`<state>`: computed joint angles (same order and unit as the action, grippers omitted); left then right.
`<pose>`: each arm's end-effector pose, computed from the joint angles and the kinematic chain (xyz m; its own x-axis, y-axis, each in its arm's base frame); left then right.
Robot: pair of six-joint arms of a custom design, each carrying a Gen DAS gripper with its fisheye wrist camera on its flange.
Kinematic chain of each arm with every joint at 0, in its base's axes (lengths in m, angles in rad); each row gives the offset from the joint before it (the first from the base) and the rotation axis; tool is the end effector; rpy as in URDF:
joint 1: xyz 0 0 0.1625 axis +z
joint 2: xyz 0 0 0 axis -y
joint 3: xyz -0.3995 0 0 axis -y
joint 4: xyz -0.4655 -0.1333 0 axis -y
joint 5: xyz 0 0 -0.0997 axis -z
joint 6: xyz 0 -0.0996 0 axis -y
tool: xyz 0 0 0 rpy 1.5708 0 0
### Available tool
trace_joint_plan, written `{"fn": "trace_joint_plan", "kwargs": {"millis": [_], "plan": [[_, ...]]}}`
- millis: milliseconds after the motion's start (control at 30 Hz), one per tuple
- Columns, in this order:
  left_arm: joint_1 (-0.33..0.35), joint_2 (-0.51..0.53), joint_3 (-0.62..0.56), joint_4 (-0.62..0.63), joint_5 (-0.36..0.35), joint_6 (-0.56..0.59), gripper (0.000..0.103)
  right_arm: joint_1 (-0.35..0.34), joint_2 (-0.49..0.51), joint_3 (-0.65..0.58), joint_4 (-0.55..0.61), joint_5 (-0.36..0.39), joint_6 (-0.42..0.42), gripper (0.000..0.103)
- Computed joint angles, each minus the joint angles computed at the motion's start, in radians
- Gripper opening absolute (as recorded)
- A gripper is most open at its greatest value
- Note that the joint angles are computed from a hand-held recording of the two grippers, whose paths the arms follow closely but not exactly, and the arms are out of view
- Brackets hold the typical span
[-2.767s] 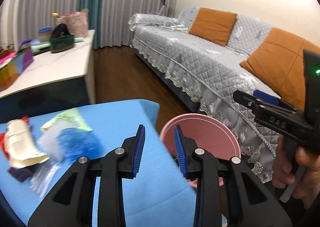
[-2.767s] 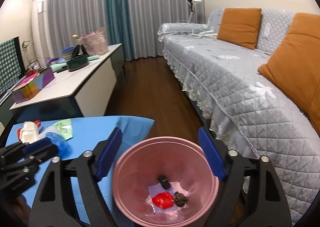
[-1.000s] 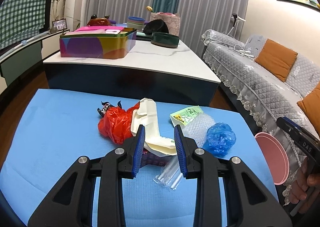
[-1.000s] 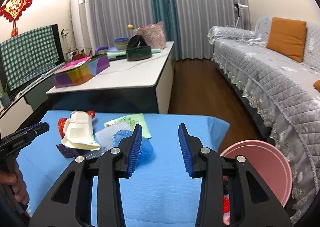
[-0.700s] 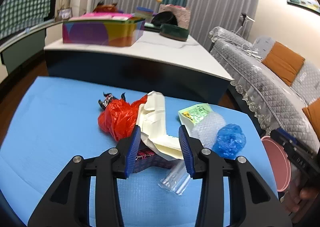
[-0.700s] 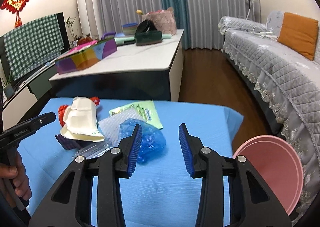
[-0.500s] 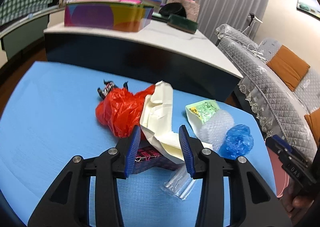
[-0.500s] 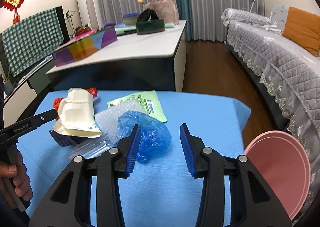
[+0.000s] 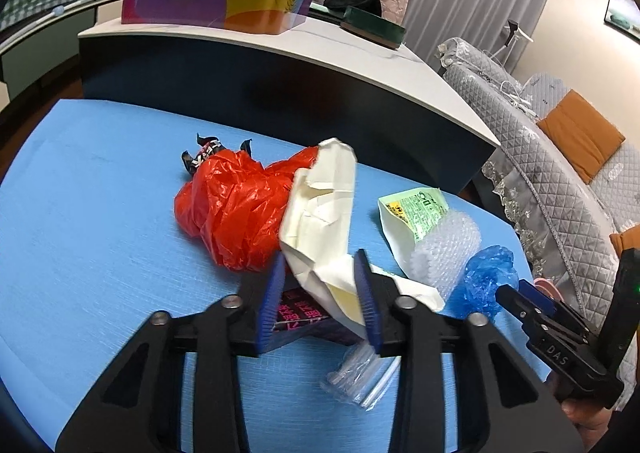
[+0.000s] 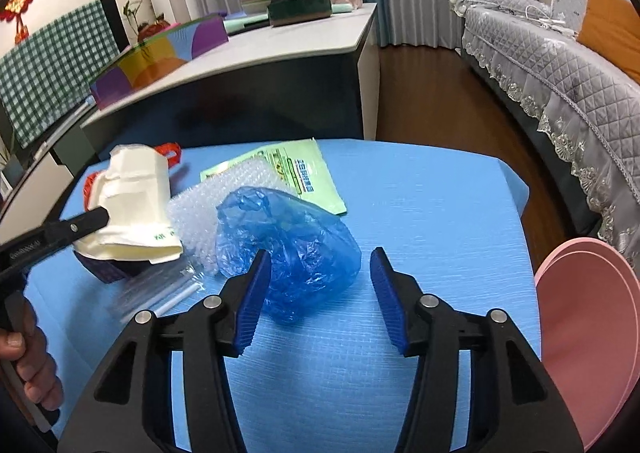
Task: Collect trash
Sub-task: 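Grasp the white folded paper with the left gripper while the right grasps the blue plastic bag, then carry the white paper and blue bag over the pink basin with both tools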
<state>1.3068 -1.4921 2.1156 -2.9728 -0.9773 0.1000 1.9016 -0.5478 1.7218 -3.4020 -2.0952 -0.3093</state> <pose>0.0420 -0.5690 0.3002 -0.8797 -0.0934 -0.4663 0.2750 0.7001 -0.6590 0.2909 -0.5901 -0.0661 -0.7962 -0.2202 0.5635 -0.5244 0.7157 -0.4613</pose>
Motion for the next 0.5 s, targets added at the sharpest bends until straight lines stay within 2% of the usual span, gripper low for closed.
{"fn": "trace_joint_plan", "kwargs": {"millis": [100, 167, 200, 233, 267, 500], "plan": [[0.003, -0.002, -0.003, 0.007, -0.006, 0.004, 0.024, 0.003, 0.004, -0.004, 0.010, -0.004, -0.016, 0.033], [0.002, -0.003, -0.004, 0.010, -0.003, 0.008, 0.015, 0.004, -0.001, 0.001, 0.017, 0.000, -0.019, 0.017], [0.002, -0.004, -0.003, 0.012, -0.001, 0.010, 0.012, 0.005, -0.002, 0.003, 0.017, 0.001, -0.024, 0.013], [0.001, -0.005, -0.002, 0.012, 0.001, 0.013, 0.005, 0.006, -0.004, 0.004, 0.017, 0.003, -0.028, 0.008], [-0.002, -0.007, 0.000, 0.010, 0.005, 0.017, 0.003, 0.007, -0.006, 0.007, 0.012, 0.005, -0.032, 0.004], [-0.039, -0.029, 0.025, -0.040, 0.020, 0.084, 0.003, 0.023, -0.036, 0.041, -0.045, 0.016, -0.054, 0.002]]}}
